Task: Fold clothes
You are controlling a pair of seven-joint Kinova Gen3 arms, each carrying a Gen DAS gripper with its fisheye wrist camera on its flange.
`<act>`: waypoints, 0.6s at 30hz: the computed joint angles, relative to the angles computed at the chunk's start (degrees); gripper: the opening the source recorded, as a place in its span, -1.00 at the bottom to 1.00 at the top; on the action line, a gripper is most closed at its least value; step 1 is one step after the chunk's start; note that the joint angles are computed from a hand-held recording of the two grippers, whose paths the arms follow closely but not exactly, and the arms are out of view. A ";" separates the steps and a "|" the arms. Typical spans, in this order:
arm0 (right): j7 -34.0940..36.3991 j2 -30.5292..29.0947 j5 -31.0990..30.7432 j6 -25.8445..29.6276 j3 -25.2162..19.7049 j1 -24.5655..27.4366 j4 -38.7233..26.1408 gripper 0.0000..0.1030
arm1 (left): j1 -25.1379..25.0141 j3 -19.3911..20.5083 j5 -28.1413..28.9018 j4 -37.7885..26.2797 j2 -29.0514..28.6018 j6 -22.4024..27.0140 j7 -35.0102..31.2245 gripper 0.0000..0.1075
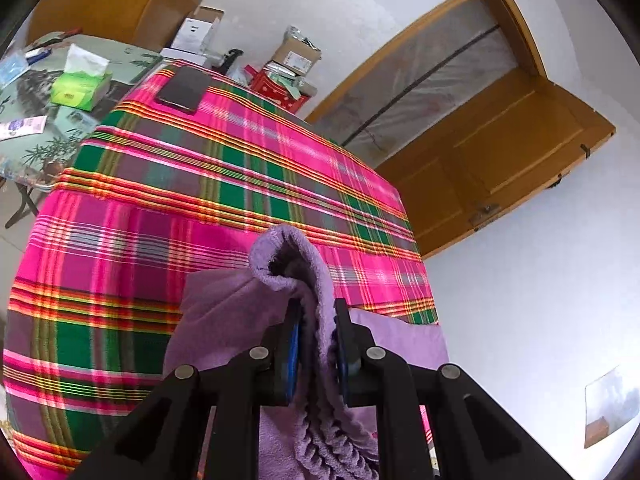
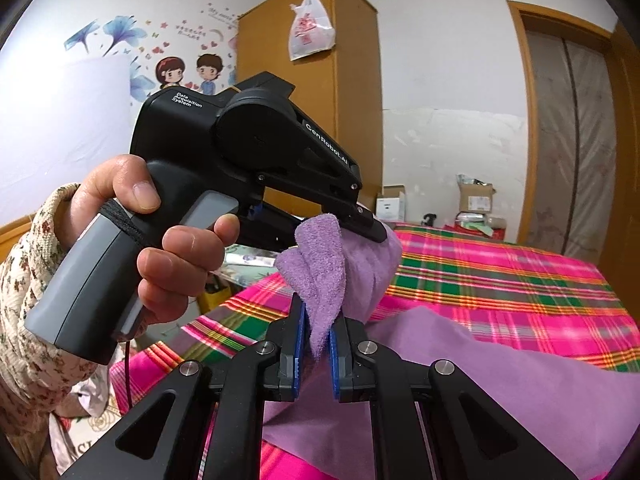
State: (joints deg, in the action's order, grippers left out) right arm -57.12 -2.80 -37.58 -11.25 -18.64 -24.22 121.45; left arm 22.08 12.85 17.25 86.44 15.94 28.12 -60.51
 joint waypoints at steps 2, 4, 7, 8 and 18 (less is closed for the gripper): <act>-0.94 -0.46 0.79 -0.30 0.43 0.11 0.60 -0.79 | 0.83 -0.14 -0.72 -1.32 0.88 0.58 0.59 -0.71; -1.15 -0.77 0.69 -0.32 0.28 0.74 0.88 -0.79 | 1.57 -0.30 -1.42 -2.47 1.60 1.17 1.21 -0.71; -2.98 -1.35 2.04 -0.28 0.50 1.37 1.47 -0.79 | 2.63 -0.50 -2.46 -4.19 2.66 2.05 2.07 -0.71; -4.07 -1.48 3.05 -0.30 0.72 1.52 1.68 -0.79 | 2.95 -0.56 -2.79 -4.74 2.98 2.33 2.33 -0.71; -14.18 -3.23 11.65 -0.42 2.13 4.25 4.25 -0.79 | 6.07 -0.96 -5.67 -11.86 7.38 6.08 4.36 -0.69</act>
